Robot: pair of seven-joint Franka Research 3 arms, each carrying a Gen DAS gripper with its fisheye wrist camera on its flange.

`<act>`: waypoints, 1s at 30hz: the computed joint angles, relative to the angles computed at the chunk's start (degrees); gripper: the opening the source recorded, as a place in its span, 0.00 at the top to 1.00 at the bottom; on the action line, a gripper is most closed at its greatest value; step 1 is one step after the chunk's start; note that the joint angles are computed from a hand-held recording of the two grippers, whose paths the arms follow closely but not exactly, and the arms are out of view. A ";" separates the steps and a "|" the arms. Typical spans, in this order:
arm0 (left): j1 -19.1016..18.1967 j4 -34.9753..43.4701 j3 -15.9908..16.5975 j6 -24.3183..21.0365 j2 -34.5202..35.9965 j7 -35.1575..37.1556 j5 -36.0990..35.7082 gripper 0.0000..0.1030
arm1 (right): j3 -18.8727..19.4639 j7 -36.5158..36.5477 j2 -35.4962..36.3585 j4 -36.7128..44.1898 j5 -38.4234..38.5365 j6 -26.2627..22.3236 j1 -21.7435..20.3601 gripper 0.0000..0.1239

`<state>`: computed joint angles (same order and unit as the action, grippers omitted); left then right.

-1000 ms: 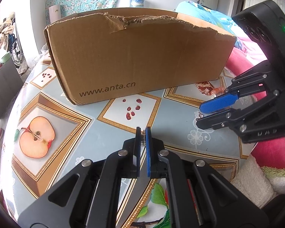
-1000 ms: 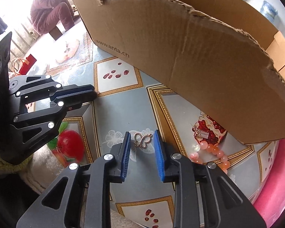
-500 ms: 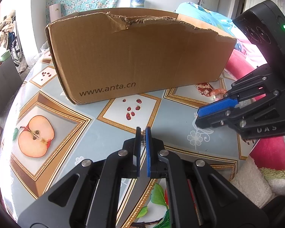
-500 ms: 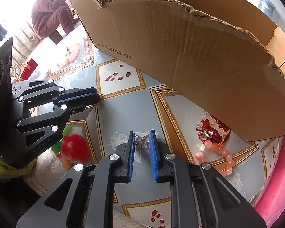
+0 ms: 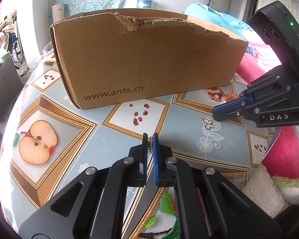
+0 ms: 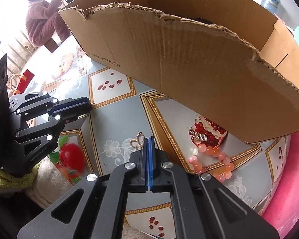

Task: Organize jewelry

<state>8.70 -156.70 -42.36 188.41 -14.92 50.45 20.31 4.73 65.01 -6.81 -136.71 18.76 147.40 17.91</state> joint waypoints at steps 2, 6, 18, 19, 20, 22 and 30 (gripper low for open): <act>0.20 0.01 -0.24 0.05 -0.01 -0.10 -0.02 0.96 | -0.22 -1.37 -0.56 -0.34 1.87 -0.49 0.35 1.00; -0.01 -0.21 0.10 0.27 -0.07 0.04 -0.06 0.96 | 0.73 -0.53 -0.51 -0.99 -1.46 0.27 0.34 1.00; 0.10 -0.04 0.05 0.28 0.24 0.35 -0.40 0.96 | 0.57 3.90 2.54 -0.10 -4.86 6.07 0.24 0.97; -0.02 -0.05 0.20 0.29 0.26 0.40 -0.45 0.96 | 0.55 4.06 2.83 -0.01 -4.55 6.52 0.25 0.97; -0.13 -0.04 0.34 0.27 0.30 0.46 -0.50 0.96 | 0.49 4.19 2.98 0.17 -4.14 6.43 0.26 0.97; -0.53 -0.09 0.77 0.26 0.33 0.68 -0.50 0.96 | 0.29 3.27 2.87 0.35 -2.23 6.13 0.42 0.97; -0.16 -0.20 0.30 0.71 0.42 1.06 -1.25 0.96 | 1.60 1.60 1.49 -0.42 -6.79 4.45 0.75 0.85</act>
<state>8.54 -156.90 -42.06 189.12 -14.50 51.51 19.06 6.33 66.62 -5.33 -137.12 11.97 151.84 18.66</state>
